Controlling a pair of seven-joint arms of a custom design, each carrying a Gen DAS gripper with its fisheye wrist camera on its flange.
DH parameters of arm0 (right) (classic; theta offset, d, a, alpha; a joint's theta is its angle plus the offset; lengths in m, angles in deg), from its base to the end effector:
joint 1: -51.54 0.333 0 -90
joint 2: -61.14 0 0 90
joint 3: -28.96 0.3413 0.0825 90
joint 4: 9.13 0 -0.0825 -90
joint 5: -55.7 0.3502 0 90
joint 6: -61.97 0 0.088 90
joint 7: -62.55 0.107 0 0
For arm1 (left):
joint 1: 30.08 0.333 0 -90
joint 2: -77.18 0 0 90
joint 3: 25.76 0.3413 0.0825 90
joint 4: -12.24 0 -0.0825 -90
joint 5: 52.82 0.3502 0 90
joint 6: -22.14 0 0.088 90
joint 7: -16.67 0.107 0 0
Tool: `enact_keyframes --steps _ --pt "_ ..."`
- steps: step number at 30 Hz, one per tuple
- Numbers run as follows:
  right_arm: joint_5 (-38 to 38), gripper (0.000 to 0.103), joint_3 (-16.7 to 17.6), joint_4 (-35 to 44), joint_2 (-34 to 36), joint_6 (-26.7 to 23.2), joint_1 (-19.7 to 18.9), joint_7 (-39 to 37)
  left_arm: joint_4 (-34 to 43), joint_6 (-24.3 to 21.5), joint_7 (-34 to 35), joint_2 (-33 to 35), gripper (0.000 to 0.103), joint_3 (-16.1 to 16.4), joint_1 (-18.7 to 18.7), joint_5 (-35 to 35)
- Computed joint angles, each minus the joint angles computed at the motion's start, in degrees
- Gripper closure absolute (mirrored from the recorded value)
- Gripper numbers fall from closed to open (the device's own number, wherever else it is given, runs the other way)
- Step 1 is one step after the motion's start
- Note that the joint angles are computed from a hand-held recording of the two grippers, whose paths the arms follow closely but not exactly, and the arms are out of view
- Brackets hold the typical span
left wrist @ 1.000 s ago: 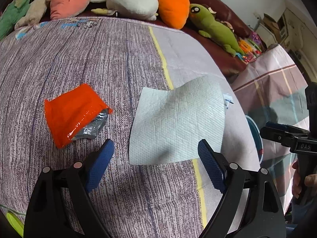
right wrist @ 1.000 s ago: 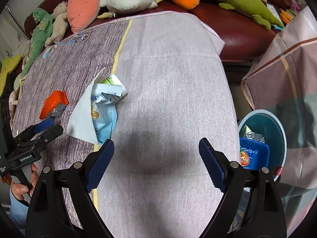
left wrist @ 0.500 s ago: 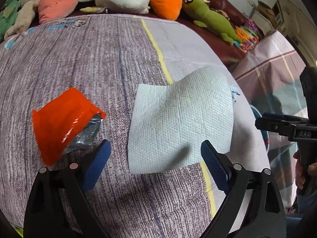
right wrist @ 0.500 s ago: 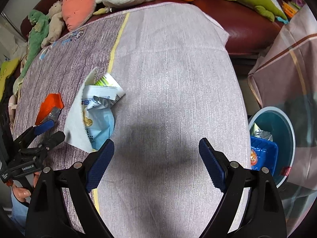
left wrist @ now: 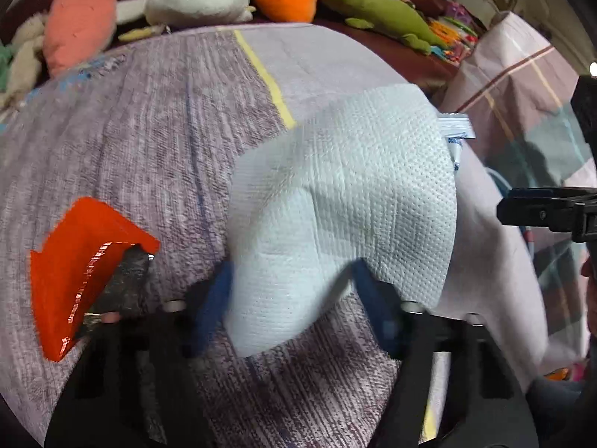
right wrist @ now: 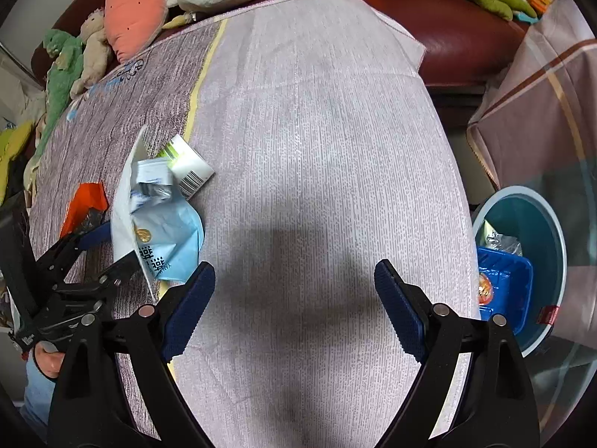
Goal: Collect trash
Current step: 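Grasp the white paper towel with the left gripper while the right grasps the white-blue wrapper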
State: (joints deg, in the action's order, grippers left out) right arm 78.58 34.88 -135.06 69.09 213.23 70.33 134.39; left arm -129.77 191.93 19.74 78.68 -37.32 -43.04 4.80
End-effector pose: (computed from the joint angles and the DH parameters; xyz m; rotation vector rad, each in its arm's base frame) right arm 0.5072 0.2207 0.3993 -2.3087 1.4932 -0.0083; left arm 0.4013 -0.2456 0.3644 -2.0814 1.8194 -0.6678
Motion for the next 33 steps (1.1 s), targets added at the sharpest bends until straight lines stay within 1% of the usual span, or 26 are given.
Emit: enact_keyframes --steps 1,3,5,6,7,11,13,18,23,26,29,30,32,33 --pt "0.1 0.02 0.0 0.0 0.1 0.0 0.0 0.0 -0.2 0.2 -0.3 -0.2 0.065 0.0 0.0 -0.2" --pt "0.4 0.02 0.0 0.2 0.4 -0.3 -0.1 0.0 -1.1 1.9 -1.4 -0.7 0.078 0.4 0.5 -0.5" --pt "1.2 0.02 0.2 0.5 0.6 -0.6 -0.2 -0.7 -1.6 1.8 -3.6 -1.6 0.083 0.4 0.9 0.9" --pt "1.4 0.02 0.3 0.5 0.6 -0.6 -0.2 -0.8 -1.9 2.2 -4.2 -1.9 0.087 0.4 1.2 0.9" --pt "1.6 0.02 0.4 0.6 0.7 -0.7 -0.1 -0.9 -2.2 2.7 -4.9 -2.1 0.089 0.3 1.5 1.1" --pt "3.2 0.02 1.0 1.3 0.9 -1.1 0.2 -2.2 -4.1 4.1 -9.9 -4.2 0.091 -0.1 2.9 3.0" --pt "4.3 0.02 1.5 2.1 1.1 -1.4 0.6 -3.1 -5.8 3.8 -11.8 -6.5 0.091 -0.9 3.5 3.5" --pt "8.1 0.02 3.0 4.2 2.2 -2.1 1.6 -6.7 -10.4 4.5 -11.3 -11.3 0.091 -2.7 5.2 0.0" --pt "9.5 0.02 3.8 6.7 5.2 -1.9 3.2 -8.0 -13.0 6.8 -10.6 -11.5 0.091 -4.7 8.1 -2.8" --pt "9.8 0.02 4.1 7.8 7.1 -1.2 3.7 -7.8 -13.2 8.2 -12.6 -11.2 0.091 -6.7 10.7 -1.5" --pt "11.5 0.02 4.8 7.6 7.9 0.4 3.5 -9.6 -13.0 9.1 -14.4 -11.0 0.091 -7.9 12.5 0.2" --pt "11.8 0.022 4.8 7.3 8.0 0.9 3.5 -9.9 -12.8 9.2 -15.0 -10.9 0.091 -8.3 12.9 0.7" --pt "15.2 0.041 6.1 7.3 7.9 -0.4 2.1 -13.5 -12.4 9.3 -16.5 -10.8 0.091 -9.0 13.5 2.1" --pt "16.3 0.053 6.3 7.2 7.7 -1.1 1.8 -14.7 -12.3 9.1 -17.2 -10.8 0.091 -9.1 13.6 2.5"
